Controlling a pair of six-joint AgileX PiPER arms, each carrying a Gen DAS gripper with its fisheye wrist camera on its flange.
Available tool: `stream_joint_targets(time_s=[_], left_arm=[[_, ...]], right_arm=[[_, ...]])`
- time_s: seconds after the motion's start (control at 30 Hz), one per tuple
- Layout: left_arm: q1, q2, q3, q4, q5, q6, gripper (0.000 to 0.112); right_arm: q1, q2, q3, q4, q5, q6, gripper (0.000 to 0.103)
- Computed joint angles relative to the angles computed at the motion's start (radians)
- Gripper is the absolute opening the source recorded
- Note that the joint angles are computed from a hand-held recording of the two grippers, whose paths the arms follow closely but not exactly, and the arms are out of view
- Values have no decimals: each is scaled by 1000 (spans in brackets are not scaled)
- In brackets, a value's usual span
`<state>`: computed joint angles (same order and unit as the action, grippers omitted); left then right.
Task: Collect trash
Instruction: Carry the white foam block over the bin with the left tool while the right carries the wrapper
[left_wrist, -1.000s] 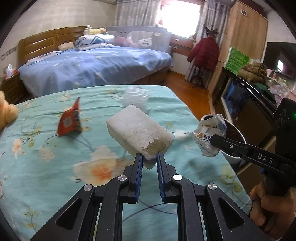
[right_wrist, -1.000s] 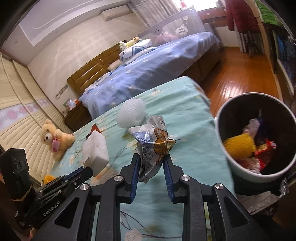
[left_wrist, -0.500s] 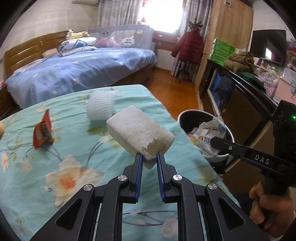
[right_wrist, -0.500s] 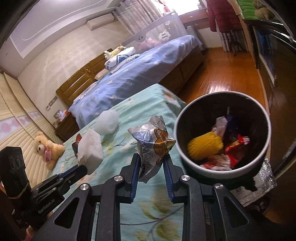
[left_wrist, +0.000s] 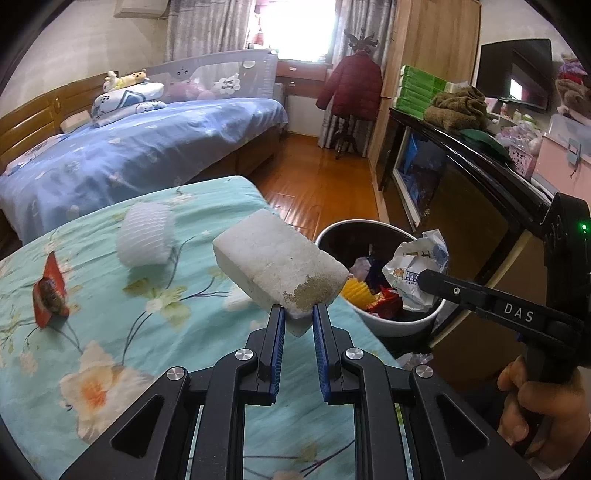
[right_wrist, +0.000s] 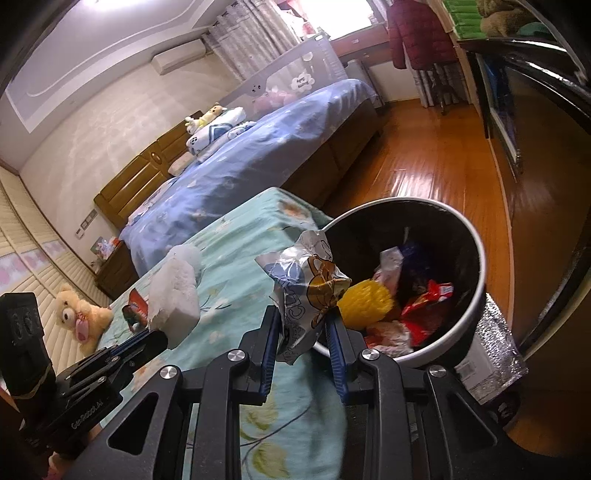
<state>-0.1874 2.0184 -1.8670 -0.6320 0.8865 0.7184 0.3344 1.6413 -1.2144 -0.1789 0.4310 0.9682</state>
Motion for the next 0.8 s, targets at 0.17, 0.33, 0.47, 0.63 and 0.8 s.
stream_joint_targets(time_s=[0.17,0.33,0.47,0.63,0.8], left_arm=[[-23,30,-44,17,9,-13,14],[-44,68,-102,41,18,-38,14],[-56,87,-125,52,15,-50,14],[-74,105,-143,66,15,-67,14],[-91,126,-186,83,29,-88,14]], right_arm=[[-28,-2,11,16,-3,-24,26],[-52,6,11,34,-3,-52,26],[-68,14,7,44,-2,-67,26],[-93,28,0,95,-4,-123,26],[-106,38,-14,111,4,-145,26]])
